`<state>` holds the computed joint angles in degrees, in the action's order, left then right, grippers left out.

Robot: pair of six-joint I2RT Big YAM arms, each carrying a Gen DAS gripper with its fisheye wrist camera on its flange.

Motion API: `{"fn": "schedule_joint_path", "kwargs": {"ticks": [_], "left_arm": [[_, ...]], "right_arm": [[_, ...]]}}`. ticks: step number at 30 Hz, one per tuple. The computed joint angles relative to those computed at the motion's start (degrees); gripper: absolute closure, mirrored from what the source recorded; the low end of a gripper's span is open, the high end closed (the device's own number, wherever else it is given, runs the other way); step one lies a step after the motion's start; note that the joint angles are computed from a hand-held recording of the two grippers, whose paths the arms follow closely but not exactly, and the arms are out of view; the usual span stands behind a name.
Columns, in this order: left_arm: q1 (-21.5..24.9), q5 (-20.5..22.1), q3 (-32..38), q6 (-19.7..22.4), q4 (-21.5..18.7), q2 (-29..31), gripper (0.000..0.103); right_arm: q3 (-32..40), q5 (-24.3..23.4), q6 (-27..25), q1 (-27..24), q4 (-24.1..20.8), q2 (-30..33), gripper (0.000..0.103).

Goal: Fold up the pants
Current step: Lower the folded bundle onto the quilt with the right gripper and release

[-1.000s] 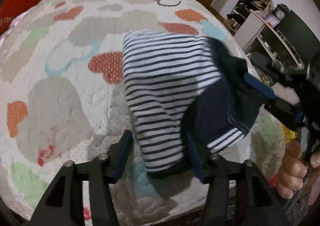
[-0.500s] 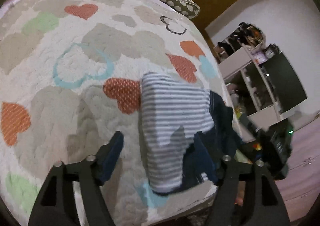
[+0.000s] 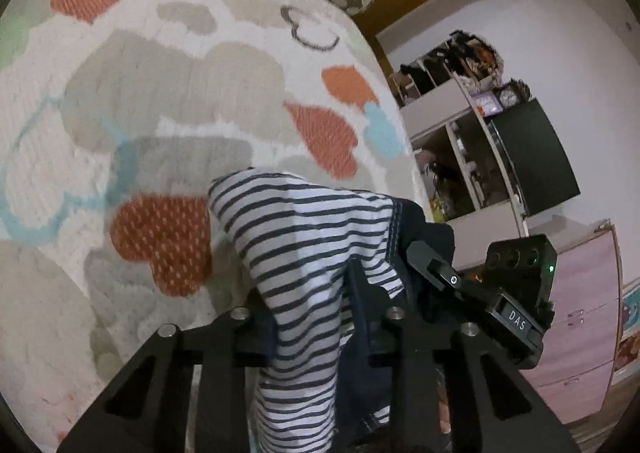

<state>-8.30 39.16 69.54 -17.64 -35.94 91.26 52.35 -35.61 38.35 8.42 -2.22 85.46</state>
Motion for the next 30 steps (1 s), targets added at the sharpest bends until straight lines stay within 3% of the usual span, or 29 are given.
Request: {"fn": "schedule_joint_path", "kwargs": {"ticks": [5,6,9,10,12,15,19,21,24,27,30], "left_arm": [[1.1,-4.4,5.6,-1.6,-1.3,2.2,0.073],[1.1,-6.7,7.2,-2.2,-2.1,3.3,0.066],[1.2,-13.4,9.8,-3.6,-4.0,6.1,0.062],[1.5,-13.6,9.8,-3.7,-4.5,6.3,0.061],[2.8,-11.2,7.6,-5.0,-2.9,5.2,0.061],[3.5,-11.8,3.2,-5.0,-0.6,1.3,0.057],[3.4,-17.5,-2.9,-5.0,1.6,-5.3,0.051],[3.3,-18.1,-5.6,-5.7,2.7,-7.9,0.048],[2.6,-19.6,-8.3,-5.5,2.9,-10.6,0.048],[1.7,-21.6,-10.6,-5.0,2.8,-12.6,0.048],[0.8,-24.4,-12.9,-5.0,3.8,-14.6,0.044]], "right_arm": [[4.9,0.7,-0.6,0.8,-1.1,1.8,0.065],[6.1,1.1,-0.8,1.0,-1.5,2.5,0.064],[10.6,3.7,-2.2,1.9,-5.1,6.0,0.053],[12.7,6.5,-3.0,2.3,-8.4,7.8,0.042],[14.3,10.1,-3.3,2.3,-12.4,9.3,0.038],[11.3,8.1,-0.6,0.9,-8.6,7.1,0.037],[6.5,9.7,-2.1,0.3,-4.0,0.0,0.037],[4.7,7.0,-3.5,0.8,-1.8,-2.8,0.042],[4.7,5.1,-7.8,3.8,-4.1,-3.3,0.049],[4.5,9.4,-11.6,6.4,-7.9,-2.1,0.055],[2.5,12.9,-10.2,6.9,-8.0,-1.0,0.059]]}}
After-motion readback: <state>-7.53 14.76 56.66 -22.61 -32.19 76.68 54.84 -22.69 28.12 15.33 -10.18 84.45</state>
